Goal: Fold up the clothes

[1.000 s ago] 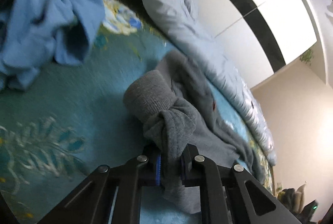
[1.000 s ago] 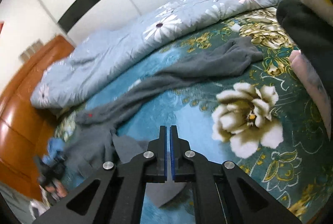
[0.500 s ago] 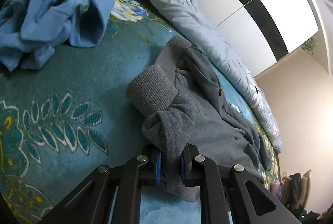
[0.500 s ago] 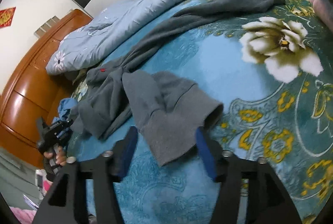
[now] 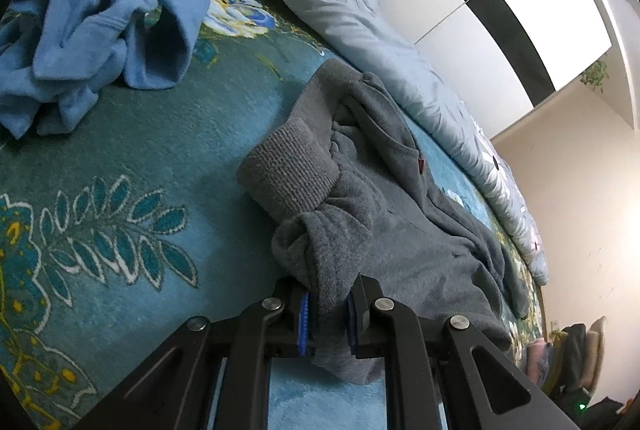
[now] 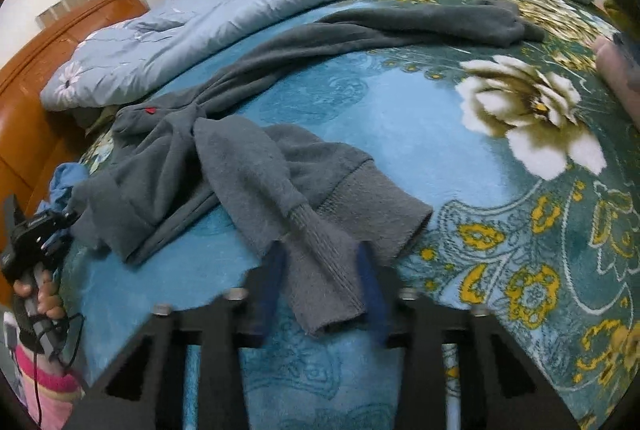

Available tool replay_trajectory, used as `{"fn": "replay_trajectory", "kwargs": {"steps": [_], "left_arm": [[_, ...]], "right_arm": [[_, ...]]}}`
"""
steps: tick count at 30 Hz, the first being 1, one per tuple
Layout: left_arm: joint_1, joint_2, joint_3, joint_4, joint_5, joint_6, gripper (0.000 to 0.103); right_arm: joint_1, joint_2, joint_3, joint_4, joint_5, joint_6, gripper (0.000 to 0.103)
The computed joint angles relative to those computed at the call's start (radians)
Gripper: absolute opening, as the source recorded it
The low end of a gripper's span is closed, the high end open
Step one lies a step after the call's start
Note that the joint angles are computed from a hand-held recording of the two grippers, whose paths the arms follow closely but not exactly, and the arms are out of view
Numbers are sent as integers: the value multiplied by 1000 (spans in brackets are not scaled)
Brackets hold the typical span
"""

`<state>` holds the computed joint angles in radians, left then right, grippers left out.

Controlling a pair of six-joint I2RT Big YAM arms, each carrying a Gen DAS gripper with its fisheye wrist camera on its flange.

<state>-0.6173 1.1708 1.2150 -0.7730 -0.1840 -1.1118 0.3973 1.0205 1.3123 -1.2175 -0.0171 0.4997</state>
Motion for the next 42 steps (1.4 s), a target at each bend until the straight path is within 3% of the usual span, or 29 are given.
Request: {"fn": "replay_trajectory", "kwargs": {"steps": [1,4,15,19,26,32,35,39,42], "left_arm": [[3,5,8,-6,9,6,14],[9,16,41,-24,26,47,14],[10,22,165,-44,-21,192,12],[11,-15,181,-3,-35,224,12],[19,-150,124,58,-38,179,12],[64,-217,70,-26,-78,137,12],[108,-228,17,-59,-48,63,12],[130,-242,-30,-83,-38,23,12],[133,-237,-46,-87,-28,6,12]], "right_arm": [[-1,-5,-2,2,-3,15,12],[3,-23,-7,8,-4,53,9],[-15,-72,38,60,-59,114,7],[-56,-102,83,105,-92,113,6],[-183,-122,190,118,-183,65,5],[-336,-80,278,72,-204,-24,5],[-391,-28,270,40,-212,-30,5],[-407,15,231,-7,-143,-53,5],[-444,-22,146,8,-262,-47,5]]}}
